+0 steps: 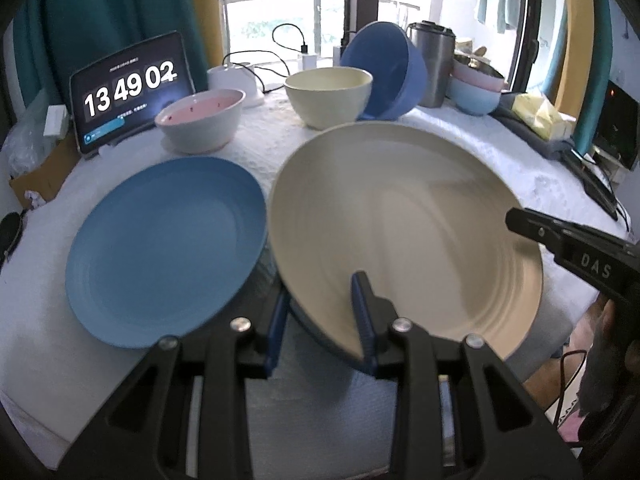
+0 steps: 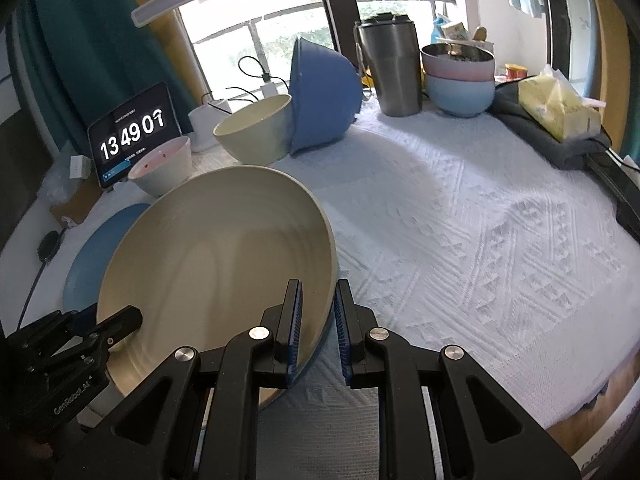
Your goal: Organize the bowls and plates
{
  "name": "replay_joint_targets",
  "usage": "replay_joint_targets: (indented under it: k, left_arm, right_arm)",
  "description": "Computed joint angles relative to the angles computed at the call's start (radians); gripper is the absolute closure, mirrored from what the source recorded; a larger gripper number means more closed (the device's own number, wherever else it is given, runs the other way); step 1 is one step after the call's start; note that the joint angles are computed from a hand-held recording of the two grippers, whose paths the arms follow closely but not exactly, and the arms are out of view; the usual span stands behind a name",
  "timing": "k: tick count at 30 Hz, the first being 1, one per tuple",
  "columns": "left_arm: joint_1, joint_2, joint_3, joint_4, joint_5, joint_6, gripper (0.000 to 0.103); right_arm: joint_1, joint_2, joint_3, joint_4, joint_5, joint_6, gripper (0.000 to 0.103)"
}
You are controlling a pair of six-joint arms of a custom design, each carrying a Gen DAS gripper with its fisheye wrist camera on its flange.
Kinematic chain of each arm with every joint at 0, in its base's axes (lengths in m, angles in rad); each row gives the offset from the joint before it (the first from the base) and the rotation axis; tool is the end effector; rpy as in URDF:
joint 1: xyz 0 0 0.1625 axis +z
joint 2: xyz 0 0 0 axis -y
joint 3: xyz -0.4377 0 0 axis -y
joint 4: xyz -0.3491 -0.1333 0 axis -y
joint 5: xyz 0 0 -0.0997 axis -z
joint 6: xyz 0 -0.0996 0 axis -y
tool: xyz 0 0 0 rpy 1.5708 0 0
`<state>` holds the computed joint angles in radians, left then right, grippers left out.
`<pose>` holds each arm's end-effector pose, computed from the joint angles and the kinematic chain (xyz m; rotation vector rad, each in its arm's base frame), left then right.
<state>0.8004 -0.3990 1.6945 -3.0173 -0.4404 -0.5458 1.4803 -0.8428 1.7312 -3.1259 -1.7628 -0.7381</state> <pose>-0.2597 -0.5884 -0.0304 0.1382 2.1447 -0.9612 0.0551 -0.6579 0.2031 0.7478 -2.5018 0.7261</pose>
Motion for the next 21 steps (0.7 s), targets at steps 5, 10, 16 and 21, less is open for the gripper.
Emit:
replay_joint_targets:
  k: [5, 10, 16, 21]
  left_arm:
    - [0.008, -0.019, -0.009, 0.106, -0.002, -0.079, 0.066]
    - [0.006, -0.023, 0.003, 0.078, -0.003, -0.070, 0.059]
    - [-0.010, -0.027, 0.027, -0.008, 0.040, -0.025, 0.057]
    - [-0.012, -0.041, 0.055, -0.067, 0.059, -0.012, 0.057]
  right_arm:
    - [0.001, 0.003, 0.000, -0.026, 0.001, 0.001, 0.085]
    - [0.000, 0.000, 0.000, -0.035, -0.002, 0.003, 0.085]
    - [0.007, -0.001, 0.003, -0.041, -0.006, -0.001, 0.085]
    - [0.017, -0.006, 0.012, -0.055, -0.001, -0.001, 0.084]
